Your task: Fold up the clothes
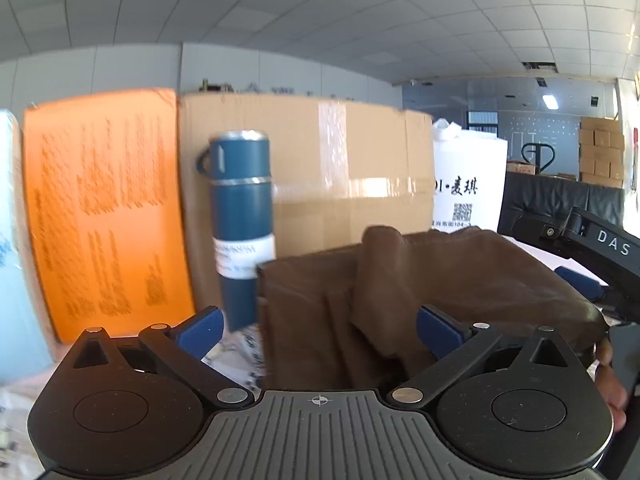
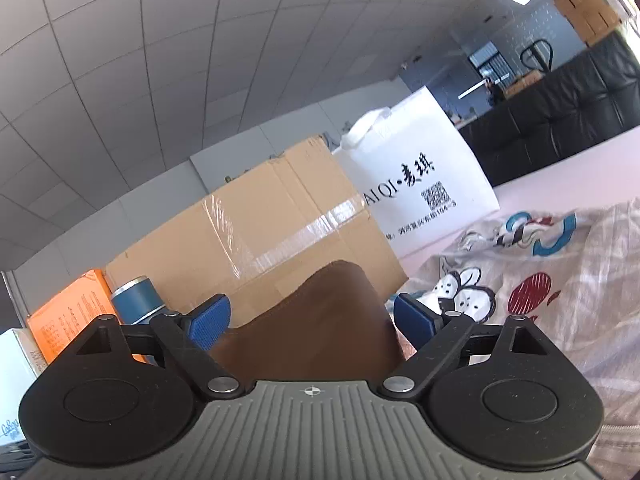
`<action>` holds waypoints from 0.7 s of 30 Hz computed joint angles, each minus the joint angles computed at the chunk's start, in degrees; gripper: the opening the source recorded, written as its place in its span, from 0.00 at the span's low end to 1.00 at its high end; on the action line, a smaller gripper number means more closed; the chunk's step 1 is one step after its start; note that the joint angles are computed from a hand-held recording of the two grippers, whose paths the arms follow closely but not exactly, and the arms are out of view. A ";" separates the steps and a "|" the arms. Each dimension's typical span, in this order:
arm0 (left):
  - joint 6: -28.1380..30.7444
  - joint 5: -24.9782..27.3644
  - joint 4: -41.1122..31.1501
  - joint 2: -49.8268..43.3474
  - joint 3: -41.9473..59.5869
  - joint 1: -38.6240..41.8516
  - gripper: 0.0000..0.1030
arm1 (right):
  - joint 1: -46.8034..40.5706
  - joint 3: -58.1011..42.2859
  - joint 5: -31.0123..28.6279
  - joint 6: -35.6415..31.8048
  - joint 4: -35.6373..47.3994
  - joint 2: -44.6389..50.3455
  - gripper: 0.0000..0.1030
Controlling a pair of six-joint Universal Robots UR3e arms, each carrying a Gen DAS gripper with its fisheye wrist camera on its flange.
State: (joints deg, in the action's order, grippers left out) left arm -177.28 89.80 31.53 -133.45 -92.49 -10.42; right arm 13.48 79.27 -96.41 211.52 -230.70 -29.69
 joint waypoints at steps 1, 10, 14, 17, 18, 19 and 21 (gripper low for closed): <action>0.79 -0.59 2.14 1.57 -2.98 0.65 1.00 | 0.78 -0.47 -1.67 -1.06 -1.00 0.34 0.93; 3.50 -9.20 17.45 12.82 -24.12 9.60 1.00 | 8.37 -1.29 -14.97 -7.50 -5.11 -0.92 1.00; 3.93 -15.98 21.03 17.04 -31.21 15.34 1.00 | 9.47 6.72 -7.38 -4.86 -7.46 -6.08 1.00; 3.23 -21.84 23.91 19.91 -36.48 20.39 1.00 | 12.27 9.89 -5.79 -1.78 -5.79 -9.18 1.00; 2.46 -24.44 25.65 20.64 -38.48 22.54 1.00 | 13.94 9.73 -6.52 -2.92 -5.19 -9.48 1.00; 1.54 -26.97 27.54 21.13 -40.33 24.66 1.00 | 15.96 9.20 -8.03 -4.69 -4.56 -9.53 1.00; -0.68 -31.23 31.96 21.22 -43.48 28.32 1.00 | 20.31 7.35 -11.19 -8.27 -3.53 -8.96 1.00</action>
